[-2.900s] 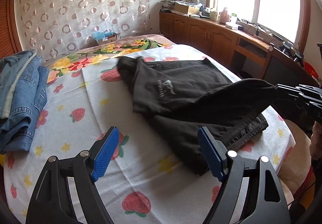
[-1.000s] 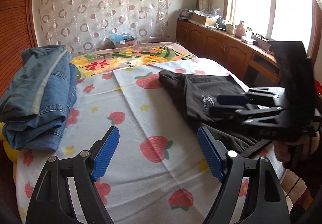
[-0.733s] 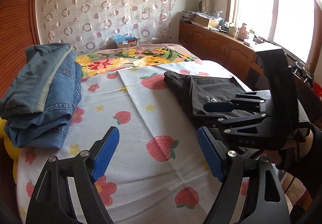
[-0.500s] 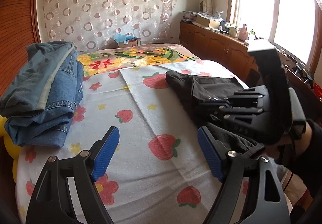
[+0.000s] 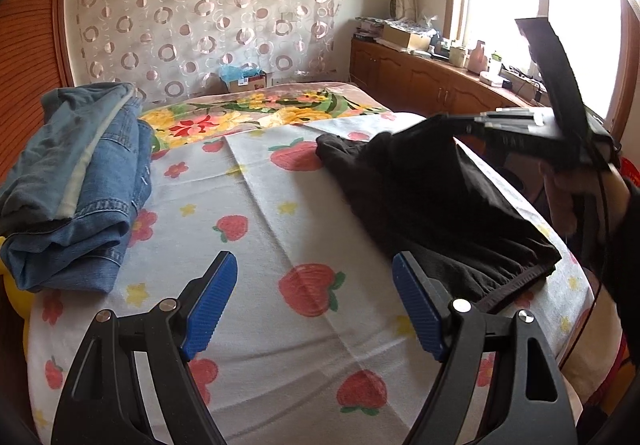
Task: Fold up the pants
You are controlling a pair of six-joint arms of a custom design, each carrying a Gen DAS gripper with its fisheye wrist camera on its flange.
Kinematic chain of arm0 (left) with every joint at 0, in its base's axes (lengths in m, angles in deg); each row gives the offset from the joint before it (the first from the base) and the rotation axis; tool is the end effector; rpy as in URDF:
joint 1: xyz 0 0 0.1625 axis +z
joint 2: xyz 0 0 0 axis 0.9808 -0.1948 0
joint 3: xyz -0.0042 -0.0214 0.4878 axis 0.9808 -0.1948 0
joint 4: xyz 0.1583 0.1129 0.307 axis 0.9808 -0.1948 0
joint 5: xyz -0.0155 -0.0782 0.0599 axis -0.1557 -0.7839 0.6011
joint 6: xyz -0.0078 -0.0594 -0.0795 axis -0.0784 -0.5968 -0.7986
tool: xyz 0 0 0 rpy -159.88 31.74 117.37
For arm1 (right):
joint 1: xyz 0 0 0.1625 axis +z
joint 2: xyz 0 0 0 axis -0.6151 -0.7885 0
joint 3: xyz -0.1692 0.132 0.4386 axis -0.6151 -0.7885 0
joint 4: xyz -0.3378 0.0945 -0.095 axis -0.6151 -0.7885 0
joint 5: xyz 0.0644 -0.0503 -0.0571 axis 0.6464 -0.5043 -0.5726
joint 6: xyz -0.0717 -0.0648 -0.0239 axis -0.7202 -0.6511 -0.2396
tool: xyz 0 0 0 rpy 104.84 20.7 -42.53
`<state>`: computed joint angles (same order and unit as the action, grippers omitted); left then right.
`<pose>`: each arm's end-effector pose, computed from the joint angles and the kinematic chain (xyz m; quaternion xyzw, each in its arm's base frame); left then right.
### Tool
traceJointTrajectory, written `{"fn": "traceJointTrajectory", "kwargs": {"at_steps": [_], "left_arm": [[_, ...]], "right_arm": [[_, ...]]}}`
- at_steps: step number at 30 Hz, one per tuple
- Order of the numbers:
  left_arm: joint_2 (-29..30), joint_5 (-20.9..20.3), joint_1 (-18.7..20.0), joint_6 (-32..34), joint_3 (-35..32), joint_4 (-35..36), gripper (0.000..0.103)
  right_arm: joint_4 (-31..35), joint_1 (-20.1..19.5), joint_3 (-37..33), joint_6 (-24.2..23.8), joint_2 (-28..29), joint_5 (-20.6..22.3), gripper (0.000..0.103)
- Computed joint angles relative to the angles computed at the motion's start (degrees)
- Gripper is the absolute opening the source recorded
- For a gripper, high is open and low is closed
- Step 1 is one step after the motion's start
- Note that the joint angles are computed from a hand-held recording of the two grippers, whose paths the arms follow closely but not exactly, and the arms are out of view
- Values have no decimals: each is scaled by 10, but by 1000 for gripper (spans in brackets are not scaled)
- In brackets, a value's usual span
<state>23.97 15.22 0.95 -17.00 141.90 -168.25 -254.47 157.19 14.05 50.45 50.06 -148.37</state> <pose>0.0593 -0.5877 0.3259 0.3561 0.8614 -0.2830 0.2259 0.3781 -0.5373 -0.0355 0.2707 -0.8310 0.3727 0.3118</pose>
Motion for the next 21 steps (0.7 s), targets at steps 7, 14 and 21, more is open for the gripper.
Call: {"fn": "traceJointTrajectory", "kwargs": {"at_steps": [7, 14, 21], "left_arm": [[3, 4, -3, 1, 4, 0, 81], [8, 8, -4, 1, 4, 2, 81], [16, 13, -7, 2, 6, 3, 81]], "right_arm": [[4, -15, -19, -1, -4, -59, 2], [38, -22, -45, 42, 1, -107, 2], [58, -13, -68, 75, 7, -142, 6]]}}
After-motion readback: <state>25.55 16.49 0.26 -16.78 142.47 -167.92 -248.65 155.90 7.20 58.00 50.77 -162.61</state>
